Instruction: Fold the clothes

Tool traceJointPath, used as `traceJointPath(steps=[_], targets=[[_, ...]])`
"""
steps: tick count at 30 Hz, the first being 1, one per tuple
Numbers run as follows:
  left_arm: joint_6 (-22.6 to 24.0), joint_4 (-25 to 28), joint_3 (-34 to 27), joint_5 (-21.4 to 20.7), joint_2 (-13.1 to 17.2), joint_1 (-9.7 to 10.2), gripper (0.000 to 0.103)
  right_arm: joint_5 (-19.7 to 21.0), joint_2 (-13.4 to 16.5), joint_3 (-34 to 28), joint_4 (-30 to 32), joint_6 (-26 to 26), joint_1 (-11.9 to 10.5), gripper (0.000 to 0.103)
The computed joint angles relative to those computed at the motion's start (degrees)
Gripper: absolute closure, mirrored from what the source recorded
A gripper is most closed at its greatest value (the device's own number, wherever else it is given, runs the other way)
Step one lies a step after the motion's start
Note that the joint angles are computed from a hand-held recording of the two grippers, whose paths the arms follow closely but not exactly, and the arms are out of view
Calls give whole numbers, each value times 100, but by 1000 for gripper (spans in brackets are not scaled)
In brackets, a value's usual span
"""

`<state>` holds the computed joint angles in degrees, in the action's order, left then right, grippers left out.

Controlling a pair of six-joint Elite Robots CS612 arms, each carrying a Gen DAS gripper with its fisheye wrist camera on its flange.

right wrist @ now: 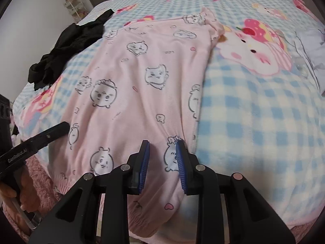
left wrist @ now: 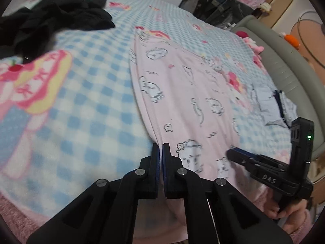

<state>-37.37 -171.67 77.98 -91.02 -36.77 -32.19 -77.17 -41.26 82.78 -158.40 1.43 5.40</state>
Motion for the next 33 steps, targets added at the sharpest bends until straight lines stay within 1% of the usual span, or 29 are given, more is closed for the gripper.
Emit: traceJointPath(steps=[2, 3, 4, 5, 6, 8, 9, 10, 11, 14, 15, 18, 20, 21, 22, 23, 24, 25, 26, 28, 30, 32, 33], targets=[[-87, 17, 92, 149, -51, -6, 100, -144, -19, 63, -93, 13, 5, 79], [-220, 10, 118, 80, -50, 25, 100, -223, -29, 92, -129, 43, 3, 79], [-354, 0, 142, 5, -46, 57, 100, -246, -38, 119, -146, 73, -13, 79], [-558, -129, 158, -229, -17, 114, 99, -253, -46, 146, -158, 102, -34, 80], [-751, -268, 168, -434, 10, 160, 97, -176, -62, 177, -168, 124, -65, 80], [-1087, -598, 175, -792, 71, 242, 91, -39, -103, 216, -212, 153, -107, 80], [-1237, -801, 161, -900, 112, 281, 82, 33, -119, 223, -270, 182, -127, 77], [-1262, -792, 119, -910, 131, 298, 71, 106, -133, 226, -337, 216, -148, 77], [-1284, -774, 75, -916, 149, 314, 71, 117, -137, 213, -419, 249, -162, 75], [-1047, -326, -176, -787, 188, 329, 71, 152, -48, -33, -332, 276, -196, 65], [-946, -164, -270, -733, 209, 329, 71, 230, 15, -161, -197, 259, -212, 63], [-626, 308, -616, -856, 345, 362, 71, 511, 238, -592, 298, 182, -261, 63], [-409, 538, -819, -885, 431, 373, 71, 744, 369, -798, 464, 286, -309, 63], [-317, 617, -905, -892, 469, 376, 72, 944, 426, -866, 490, 377, -347, 65], [-297, 627, -933, -813, 481, 369, 73, 1151, 463, -901, 514, 450, -383, 70], [-280, 634, -960, -731, 494, 361, 74, 1357, 497, -928, 535, 516, -418, 87], [-303, 538, -924, -593, 486, 348, 81, 1447, 512, -937, 556, 575, -434, 95], [-313, 431, -902, -541, 486, 341, 89, 1452, 508, -917, 505, 655, -438, 95], [-321, 324, -880, -491, 487, 334, 90, 1440, 480, -863, 395, 714, -439, 97], [-190, 160, -855, -521, 484, 328, 92, 1349, 385, -706, 79, 751, -436, 98], [-45, 81, -848, -545, 480, 320, 92, 1240, 304, -600, -102, 778, -435, 98], [-78, 158, -898, -627, 521, 342, 92, 1232, 294, -577, -142, 838, -461, 98], [-97, 198, -924, -668, 542, 353, 92, 1280, 328, -596, -126, 972, -488, 98]])
